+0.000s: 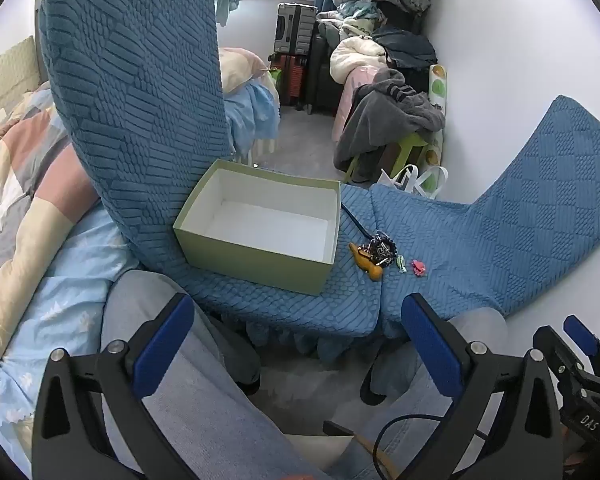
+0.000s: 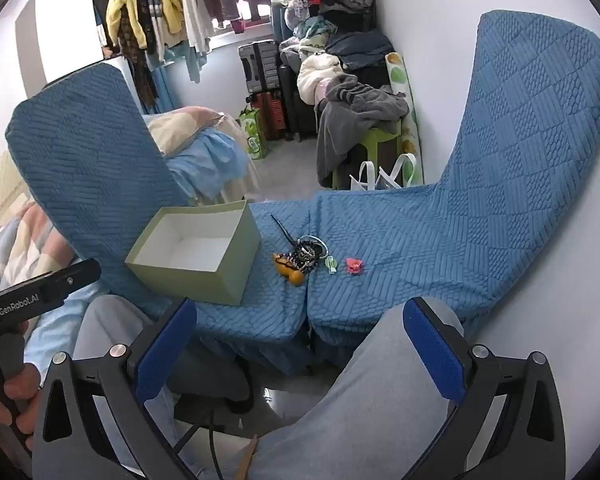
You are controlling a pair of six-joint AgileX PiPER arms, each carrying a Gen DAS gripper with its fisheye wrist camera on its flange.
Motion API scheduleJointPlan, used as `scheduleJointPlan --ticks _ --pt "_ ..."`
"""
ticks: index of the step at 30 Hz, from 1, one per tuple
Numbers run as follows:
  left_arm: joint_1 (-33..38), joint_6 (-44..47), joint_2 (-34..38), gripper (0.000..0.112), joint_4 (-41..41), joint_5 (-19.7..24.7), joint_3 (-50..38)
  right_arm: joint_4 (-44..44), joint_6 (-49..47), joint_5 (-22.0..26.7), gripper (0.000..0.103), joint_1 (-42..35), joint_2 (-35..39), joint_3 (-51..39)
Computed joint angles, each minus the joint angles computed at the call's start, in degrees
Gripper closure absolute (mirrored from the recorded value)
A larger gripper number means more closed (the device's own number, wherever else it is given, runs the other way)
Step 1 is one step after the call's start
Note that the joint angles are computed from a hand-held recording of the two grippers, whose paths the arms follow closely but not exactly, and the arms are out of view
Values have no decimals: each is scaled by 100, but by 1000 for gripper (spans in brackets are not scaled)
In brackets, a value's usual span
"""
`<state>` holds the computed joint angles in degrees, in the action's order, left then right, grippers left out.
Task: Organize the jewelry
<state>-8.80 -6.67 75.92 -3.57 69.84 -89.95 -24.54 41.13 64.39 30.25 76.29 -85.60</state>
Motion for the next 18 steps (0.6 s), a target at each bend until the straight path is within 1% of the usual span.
scheduleJointPlan --ticks 5,7,8,9,17,18 --pt "-229 -240 66 9 214 -96 -18 -4 -4 -4 0 11 25 -16" --pt "-21 -71 -75 9 -22 -198 134 22 -12 -26 0 -6 36 -19" --pt "-48 -94 -60 9 6 -213 137 36 -25 -45 0 -17 40 -19" --pt "105 58 -120 9 -162 -253 195 -45 36 33 0 69 106 -111" --pt "127 7 -147 9 -114 -201 110 -5 46 43 0 96 204 -220" --pt "137 4 -152 9 -121 -203 107 19 4 -53 0 30 63 -1"
